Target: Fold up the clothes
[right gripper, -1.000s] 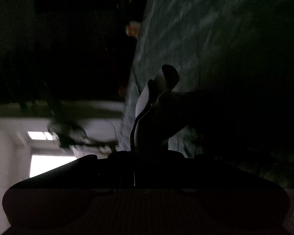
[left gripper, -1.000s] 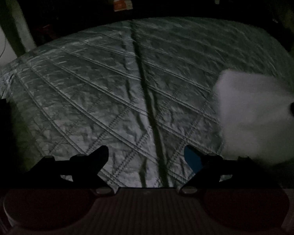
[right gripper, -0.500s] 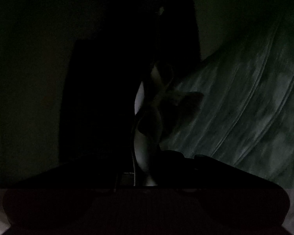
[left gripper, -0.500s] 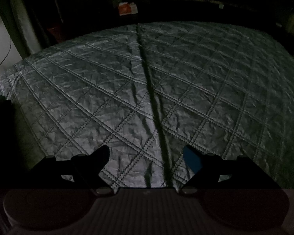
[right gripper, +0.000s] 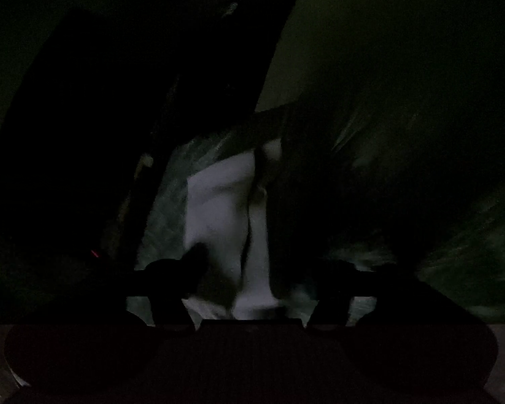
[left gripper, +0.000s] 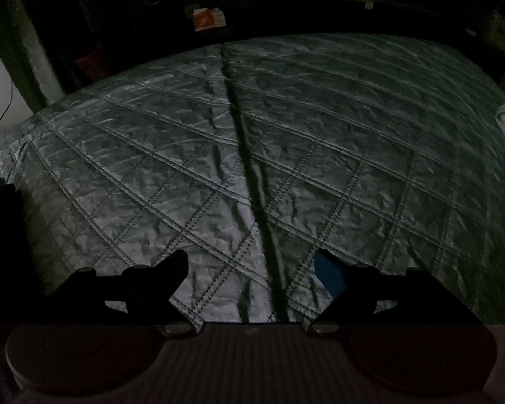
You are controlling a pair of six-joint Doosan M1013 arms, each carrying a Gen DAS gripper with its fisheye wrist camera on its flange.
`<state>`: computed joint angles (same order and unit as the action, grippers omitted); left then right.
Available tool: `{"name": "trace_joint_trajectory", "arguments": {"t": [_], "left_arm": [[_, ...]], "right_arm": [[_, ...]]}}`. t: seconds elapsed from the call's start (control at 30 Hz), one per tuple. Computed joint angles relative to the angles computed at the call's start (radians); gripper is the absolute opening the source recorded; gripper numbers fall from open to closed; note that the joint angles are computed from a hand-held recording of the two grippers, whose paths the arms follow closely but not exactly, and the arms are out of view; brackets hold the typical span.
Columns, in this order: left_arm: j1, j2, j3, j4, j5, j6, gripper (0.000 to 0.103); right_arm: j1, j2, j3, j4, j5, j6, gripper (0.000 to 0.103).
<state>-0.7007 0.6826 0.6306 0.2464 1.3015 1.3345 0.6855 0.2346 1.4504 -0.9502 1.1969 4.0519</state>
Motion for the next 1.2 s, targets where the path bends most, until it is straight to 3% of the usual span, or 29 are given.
{"name": "trace_joint_trajectory", "arguments": {"t": [0.13, 0.27, 0.33, 0.43, 0.5, 0.6, 0.67, 0.7, 0.83, 1.03, 1.2], "left_arm": [[-0.001, -0.007, 0.01, -0.007, -0.009, 0.007, 0.08], [-0.003, -0.012, 0.014, -0.017, -0.014, 0.02, 0.08], [-0.002, -0.015, 0.014, -0.021, -0.016, 0.023, 0.08], [0.002, -0.02, 0.017, -0.026, -0.017, 0.021, 0.08], [0.006, -0.011, -0.003, -0.026, 0.0, 0.014, 0.08], [0.014, -0.012, -0.015, -0.04, 0.004, -0.007, 0.08], [0.019, -0.022, -0.006, -0.044, -0.013, -0.012, 0.081], [0.02, -0.03, 0.004, -0.044, -0.024, -0.014, 0.081], [0.031, -0.059, 0.046, -0.049, -0.044, -0.019, 0.085], [0.063, -0.059, 0.072, -0.032, 0.01, -0.088, 0.085], [0.081, -0.08, 0.159, 0.039, -0.045, -0.163, 0.087]], "right_arm": [[0.025, 0.018, -0.069, -0.028, 0.175, -0.334, 0.061], [0.007, 0.038, -0.109, -0.016, 0.197, -0.765, 0.06], [-0.025, 0.07, -0.163, 0.088, 0.205, -0.935, 0.057], [-0.061, 0.084, -0.193, 0.243, 0.212, -0.98, 0.055], [-0.05, 0.088, -0.213, 0.225, 0.207, -0.97, 0.052], [0.009, 0.1, -0.253, 0.119, 0.173, -1.074, 0.053], [0.042, 0.103, -0.272, 0.082, 0.111, -1.121, 0.066], [0.054, 0.111, -0.287, 0.077, 0.083, -1.141, 0.081], [0.085, 0.186, -0.401, 0.143, 0.053, -1.254, 0.084], [0.108, 0.358, -0.663, 0.309, 0.111, -1.233, 0.088], [0.129, 0.501, -0.861, 0.353, 0.227, -1.303, 0.088]]}}
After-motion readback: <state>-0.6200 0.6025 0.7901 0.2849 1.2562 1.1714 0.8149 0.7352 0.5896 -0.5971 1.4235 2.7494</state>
